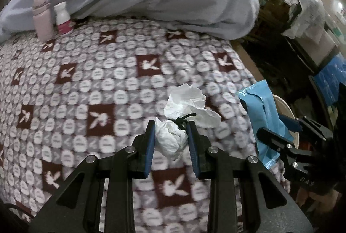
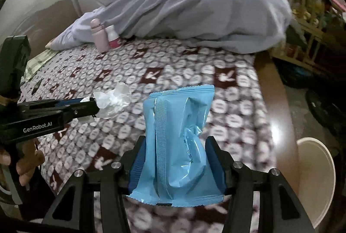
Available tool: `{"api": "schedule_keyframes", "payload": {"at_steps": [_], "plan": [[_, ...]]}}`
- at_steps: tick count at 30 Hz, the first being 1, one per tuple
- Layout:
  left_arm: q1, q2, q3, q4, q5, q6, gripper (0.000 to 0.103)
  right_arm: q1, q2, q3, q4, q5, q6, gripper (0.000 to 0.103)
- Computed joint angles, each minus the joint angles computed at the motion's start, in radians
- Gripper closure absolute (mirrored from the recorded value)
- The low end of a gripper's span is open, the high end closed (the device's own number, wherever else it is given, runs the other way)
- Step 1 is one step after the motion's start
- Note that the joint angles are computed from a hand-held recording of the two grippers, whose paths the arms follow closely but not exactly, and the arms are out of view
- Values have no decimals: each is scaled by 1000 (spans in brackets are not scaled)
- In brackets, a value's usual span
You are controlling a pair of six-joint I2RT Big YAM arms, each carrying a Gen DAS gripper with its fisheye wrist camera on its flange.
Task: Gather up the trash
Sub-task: 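Carry the tissue and blue wrapper with both grippers over the bucket, then open the left gripper to drop the tissue while right drops the blue wrapper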
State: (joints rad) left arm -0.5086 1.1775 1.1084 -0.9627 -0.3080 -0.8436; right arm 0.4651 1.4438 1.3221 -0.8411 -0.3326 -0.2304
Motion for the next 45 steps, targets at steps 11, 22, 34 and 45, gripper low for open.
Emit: {"api": "schedule_keyframes", "payload": {"at_steps": [11, 22, 34, 45], "plan": [[-58, 122, 117, 49, 62, 42, 77, -121, -33, -18, -5, 5, -10, 49], [-129, 314, 312, 80, 121, 109, 77, -288, -36, -24, -20, 15, -37, 49], [-173, 562, 582, 43, 186, 166, 77, -457, 20, -5, -30, 34, -48, 48], [-181, 686, 719, 36, 306, 133, 76, -528, 56, 1, 4, 48, -5, 42]]}}
